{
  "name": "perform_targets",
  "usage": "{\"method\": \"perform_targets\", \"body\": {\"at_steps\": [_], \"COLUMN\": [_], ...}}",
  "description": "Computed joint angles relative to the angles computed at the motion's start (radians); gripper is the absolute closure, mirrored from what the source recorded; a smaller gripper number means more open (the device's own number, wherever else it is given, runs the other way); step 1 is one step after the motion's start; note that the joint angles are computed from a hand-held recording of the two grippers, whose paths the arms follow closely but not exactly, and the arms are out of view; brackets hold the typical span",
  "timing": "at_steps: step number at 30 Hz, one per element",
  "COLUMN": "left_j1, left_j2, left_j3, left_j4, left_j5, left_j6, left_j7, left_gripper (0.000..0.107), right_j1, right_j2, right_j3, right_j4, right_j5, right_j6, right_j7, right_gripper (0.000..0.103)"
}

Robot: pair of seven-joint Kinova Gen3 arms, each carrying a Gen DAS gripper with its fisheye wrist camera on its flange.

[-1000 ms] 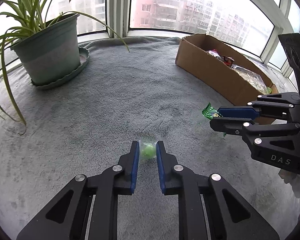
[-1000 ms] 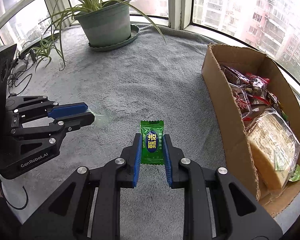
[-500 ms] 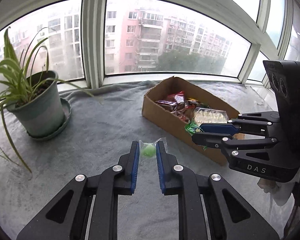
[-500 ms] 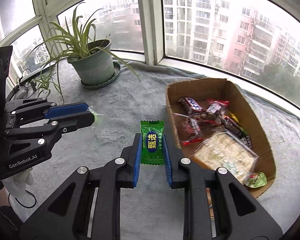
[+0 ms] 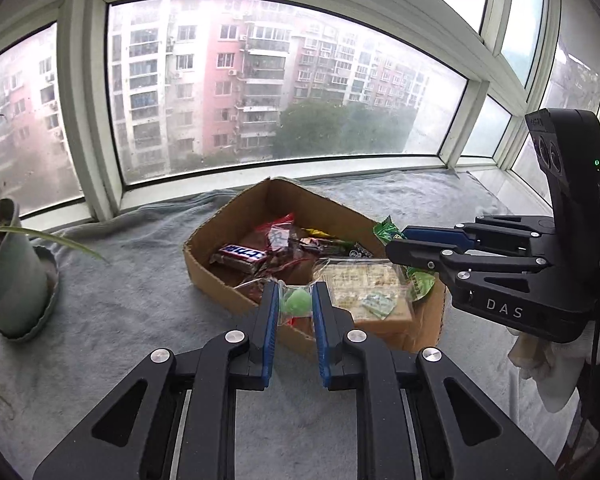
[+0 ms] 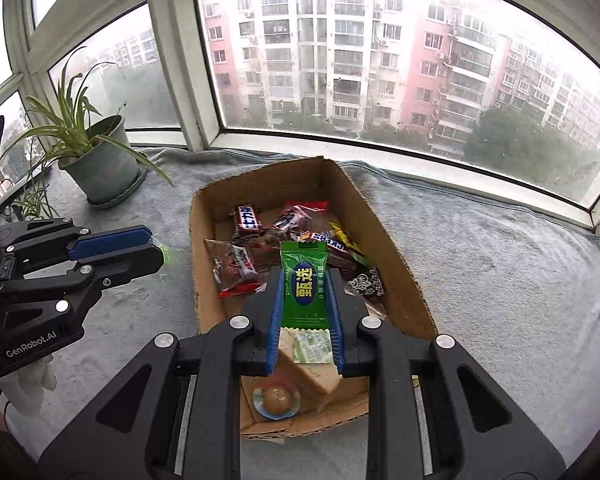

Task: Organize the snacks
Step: 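Carry the green ball candy and green wrapped candy over the cardboard box, then open both tools to drop the two green candies into the box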

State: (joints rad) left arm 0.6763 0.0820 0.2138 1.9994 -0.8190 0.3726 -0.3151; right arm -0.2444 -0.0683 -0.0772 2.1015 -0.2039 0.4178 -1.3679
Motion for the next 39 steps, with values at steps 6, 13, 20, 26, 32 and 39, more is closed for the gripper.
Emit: {"method": "perform_targets", "body": {"at_steps": [6,13,20,26,32,39], "left_j1": [0.028,0.073,0.082,0.091,0.093,0.097], "left_j2": [0.083,0.148,0.177,0.181,0.178,0.160], "left_j3": [-0.027,-0.086,-0.109,-0.122,-0.118,-0.117], "left_j4": [-0.092,-0.164,-0.192,-0.201,-0.205,-0.195], "left_j5": [0.047,0.102,0.176,0.208,0.216,0.205], "left_j6": [0.026,0.070,0.090,0.103,0.114,0.119], "left_j7": [-0.086,-0.155,-0.228,-0.263,-0.274,-0.259], "left_gripper": [0.092,0.092,0.092,0.089,0.077,0.066], "right_j1": [0.037,0.067,0.091,0.098,0.077,0.046], "right_j2": [0.073,0.132,0.154,0.147,0.113,0.066], "right_j3": [0.025,0.001,-0.014,-0.019,-0.010,-0.008], "right_j4": [-0.045,-0.060,-0.048,-0.046,-0.028,-0.014], "right_j5": [-0.056,-0.052,-0.089,-0.097,-0.045,0.084], "right_j6": [0.006,0.001,-0.002,0.011,-0.006,-0.006], "right_j7": [0.056,0.048,0.076,0.085,0.021,-0.116], "right_gripper": [0.082,0.082,0.080,0.073,0.047,0.039]}}
